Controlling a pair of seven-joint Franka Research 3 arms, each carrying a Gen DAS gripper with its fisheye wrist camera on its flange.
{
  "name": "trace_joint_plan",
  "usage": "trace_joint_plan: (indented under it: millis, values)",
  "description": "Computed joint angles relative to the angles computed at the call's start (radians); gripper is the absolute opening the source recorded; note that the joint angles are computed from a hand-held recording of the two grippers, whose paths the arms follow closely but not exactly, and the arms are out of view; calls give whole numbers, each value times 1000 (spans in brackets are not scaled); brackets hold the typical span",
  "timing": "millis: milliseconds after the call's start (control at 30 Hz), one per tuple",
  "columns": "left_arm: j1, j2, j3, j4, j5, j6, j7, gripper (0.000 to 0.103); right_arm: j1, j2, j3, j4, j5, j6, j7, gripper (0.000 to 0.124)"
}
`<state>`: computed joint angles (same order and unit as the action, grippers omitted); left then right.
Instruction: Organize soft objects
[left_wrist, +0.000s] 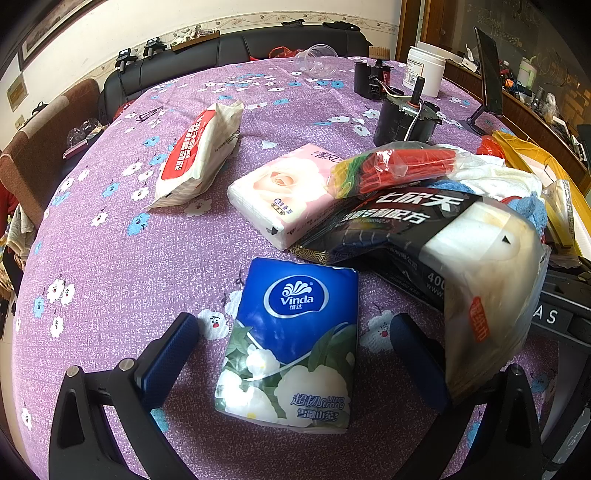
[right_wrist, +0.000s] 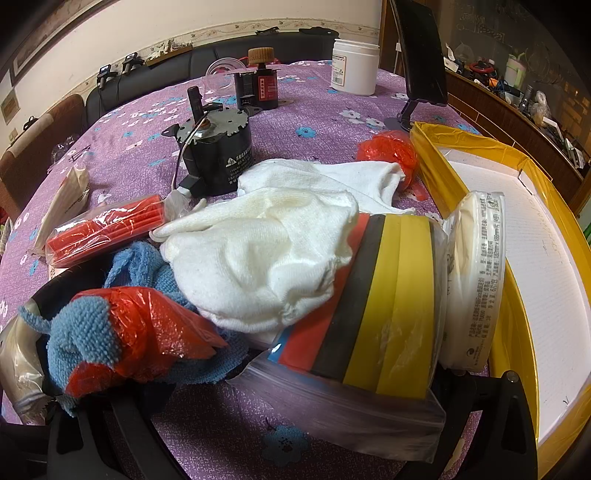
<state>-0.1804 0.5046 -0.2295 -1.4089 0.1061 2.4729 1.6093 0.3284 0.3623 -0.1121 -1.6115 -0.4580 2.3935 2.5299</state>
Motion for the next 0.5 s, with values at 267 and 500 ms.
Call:
trace_joint_plan:
  millis: [267,500]
  values:
    - [0,0,0,0,1,0,-1,103,-1,-1,1,-3,1,3,-5,102]
    - [0,0,-1,0,1,0,-1,103,-83,-44,66,-64,187,66,-364,103]
